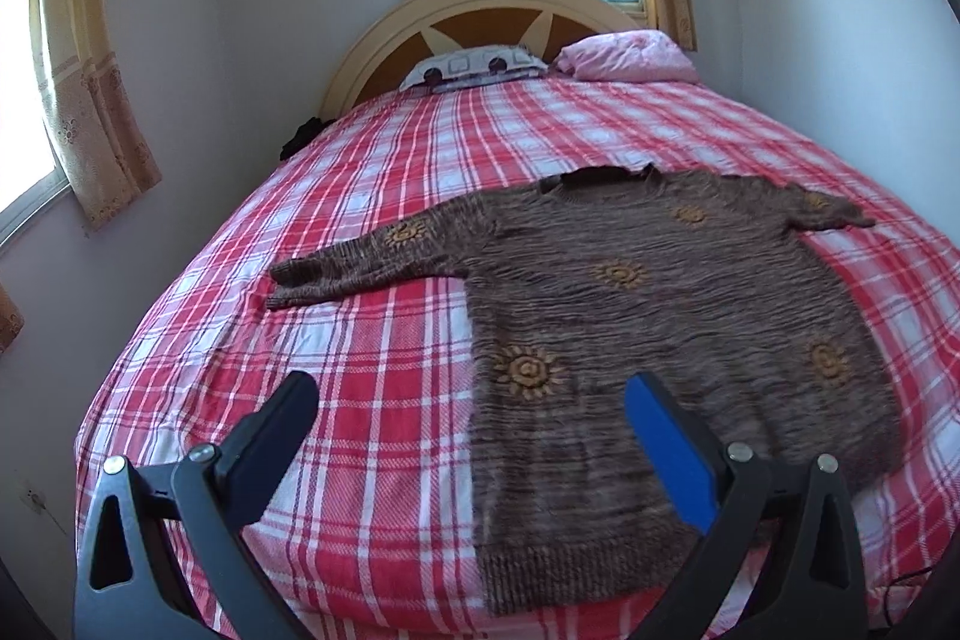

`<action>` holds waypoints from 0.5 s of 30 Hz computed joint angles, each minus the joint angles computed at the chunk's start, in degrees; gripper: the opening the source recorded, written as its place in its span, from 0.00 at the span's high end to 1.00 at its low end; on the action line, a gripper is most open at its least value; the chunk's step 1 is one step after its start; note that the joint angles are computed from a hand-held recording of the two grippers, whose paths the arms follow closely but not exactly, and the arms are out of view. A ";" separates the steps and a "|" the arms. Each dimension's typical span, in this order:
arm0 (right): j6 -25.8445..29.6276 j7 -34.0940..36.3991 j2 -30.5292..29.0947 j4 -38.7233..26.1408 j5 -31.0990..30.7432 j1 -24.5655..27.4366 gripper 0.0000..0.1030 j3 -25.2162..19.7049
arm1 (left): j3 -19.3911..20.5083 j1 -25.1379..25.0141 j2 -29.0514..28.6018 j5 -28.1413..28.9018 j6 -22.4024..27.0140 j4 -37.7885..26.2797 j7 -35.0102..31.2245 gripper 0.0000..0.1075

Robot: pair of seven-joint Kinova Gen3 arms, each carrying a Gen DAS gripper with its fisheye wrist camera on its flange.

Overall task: Fold small clothes
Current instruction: 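Grasp the sweater sleeve cuff with the right gripper and lift it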

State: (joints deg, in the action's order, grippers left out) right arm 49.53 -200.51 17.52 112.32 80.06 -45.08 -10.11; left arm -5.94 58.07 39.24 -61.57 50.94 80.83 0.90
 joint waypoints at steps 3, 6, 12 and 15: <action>-4.27 3.35 2.12 -1.52 -1.04 4.21 0.01 2.16 | -0.17 -3.43 2.27 0.99 -2.27 -2.07 -2.02 0.04; -8.68 6.51 4.04 -3.82 -3.20 8.48 0.01 4.78 | -0.95 -5.73 4.84 3.62 -2.58 -5.61 -4.84 0.04; -20.20 6.19 6.69 -6.95 -6.15 16.15 0.01 10.53 | -2.94 -10.37 11.94 10.57 0.30 -16.61 -13.54 0.04; -24.14 10.24 8.82 -9.80 -9.96 18.82 0.02 12.28 | -4.23 -11.53 14.05 13.55 0.89 -20.27 -16.47 0.04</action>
State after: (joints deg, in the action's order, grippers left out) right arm 25.39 -190.26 26.34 102.53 70.10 -26.26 2.18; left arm -10.18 46.55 53.29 -48.03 51.83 60.55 -15.57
